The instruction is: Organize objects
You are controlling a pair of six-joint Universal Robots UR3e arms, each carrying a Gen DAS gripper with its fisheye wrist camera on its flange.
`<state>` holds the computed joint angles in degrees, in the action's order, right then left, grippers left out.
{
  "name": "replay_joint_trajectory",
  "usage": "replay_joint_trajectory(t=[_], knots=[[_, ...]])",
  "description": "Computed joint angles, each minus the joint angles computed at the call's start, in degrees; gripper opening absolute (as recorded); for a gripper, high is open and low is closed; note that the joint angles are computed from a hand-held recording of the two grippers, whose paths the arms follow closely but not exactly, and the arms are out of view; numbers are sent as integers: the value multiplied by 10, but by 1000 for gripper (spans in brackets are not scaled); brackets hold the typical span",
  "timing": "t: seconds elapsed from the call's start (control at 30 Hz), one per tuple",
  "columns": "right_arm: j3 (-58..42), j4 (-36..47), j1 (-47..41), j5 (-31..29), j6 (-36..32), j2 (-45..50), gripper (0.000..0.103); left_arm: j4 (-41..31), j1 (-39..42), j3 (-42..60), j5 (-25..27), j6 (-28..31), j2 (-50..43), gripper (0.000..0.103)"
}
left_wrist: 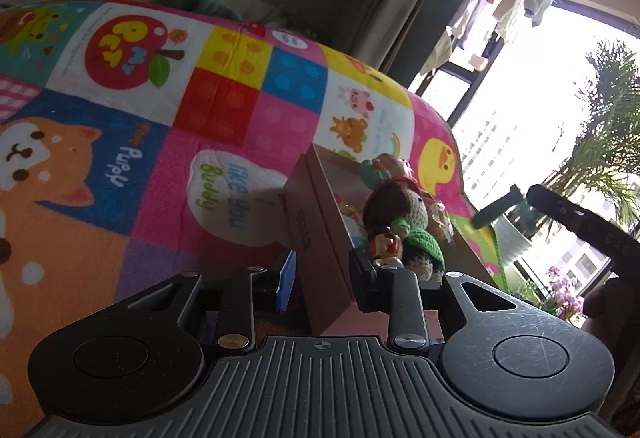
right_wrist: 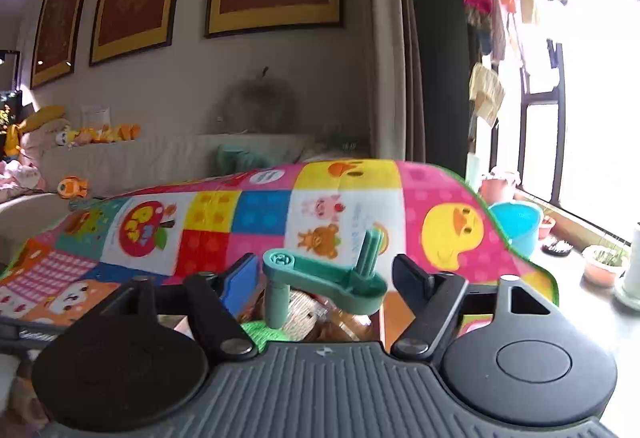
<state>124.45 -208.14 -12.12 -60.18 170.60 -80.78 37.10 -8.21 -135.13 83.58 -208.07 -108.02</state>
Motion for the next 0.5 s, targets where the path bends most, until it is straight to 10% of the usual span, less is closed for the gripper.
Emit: replay_joint_trajectory(t=[0.07, 0.23, 0.5], knots=[[-16, 41, 27, -45, -29, 12, 90, 11, 12, -22, -6, 12, 11, 32], [136, 143, -56, 61, -154, -93, 91, -24, 39, -17, -50, 28, 33, 32], [176, 158, -97, 58, -195, -113, 103, -304, -27, 252, 30, 68, -27, 32]])
